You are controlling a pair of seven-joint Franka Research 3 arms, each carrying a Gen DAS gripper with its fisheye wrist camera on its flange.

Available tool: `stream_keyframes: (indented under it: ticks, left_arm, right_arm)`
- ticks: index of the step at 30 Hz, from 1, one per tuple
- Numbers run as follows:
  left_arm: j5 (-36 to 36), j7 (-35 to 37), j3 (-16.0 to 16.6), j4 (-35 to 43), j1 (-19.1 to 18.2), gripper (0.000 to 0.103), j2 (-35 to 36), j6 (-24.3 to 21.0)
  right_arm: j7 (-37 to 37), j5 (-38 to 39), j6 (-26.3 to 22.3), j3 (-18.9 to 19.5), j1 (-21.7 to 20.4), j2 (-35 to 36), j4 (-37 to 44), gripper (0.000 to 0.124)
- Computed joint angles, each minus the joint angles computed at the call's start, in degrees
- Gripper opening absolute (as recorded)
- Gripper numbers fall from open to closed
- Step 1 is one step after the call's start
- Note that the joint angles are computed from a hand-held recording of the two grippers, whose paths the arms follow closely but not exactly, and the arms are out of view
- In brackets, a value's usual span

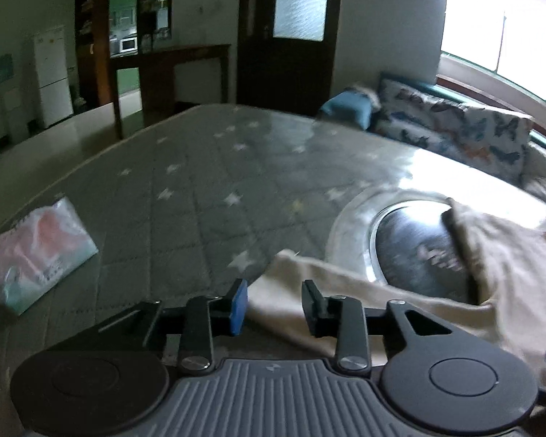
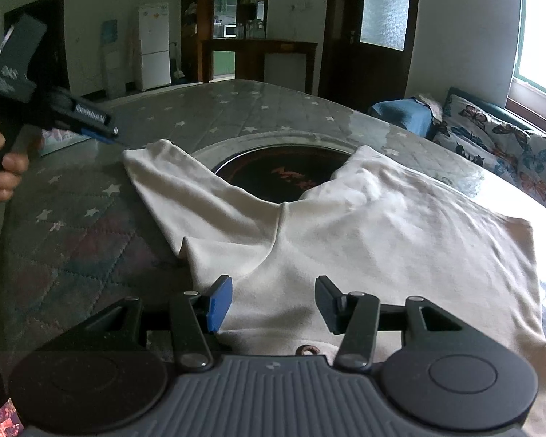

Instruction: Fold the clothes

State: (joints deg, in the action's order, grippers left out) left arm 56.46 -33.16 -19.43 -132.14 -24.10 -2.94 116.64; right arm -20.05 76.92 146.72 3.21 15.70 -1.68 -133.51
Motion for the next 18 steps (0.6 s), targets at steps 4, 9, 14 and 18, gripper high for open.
stream_keyframes:
  ticks: [4,9,14,18]
  left_arm:
    - [-1.2,-0.9,0.8,-0.7,0.6,0.04,1.2,1.8]
    - [0.1,-3.8,0.4,-2.6,0.3,0.04,0.8,2.5]
    - [1.5,-7.5,0.1,-4.0,0.0,0.037,-0.2,2.7]
    - [1.9,-6.1,0.2,-3.0,0.1,0.027,0.7,2.3]
  right_arm:
    - [0.6,-0.4,0.2,0.1,0.0,0.2,0.1,0.052]
    - [0.4,-0.8,0.2,0.1,0.1,0.1,-0.2,0.052]
    - [0.5,-0.9,0.0,0.1,0.1,0.2,-0.1,0.052]
    - [0.4,-0.7,-0.2,0.0,0.0,0.0,-0.3,0.052]
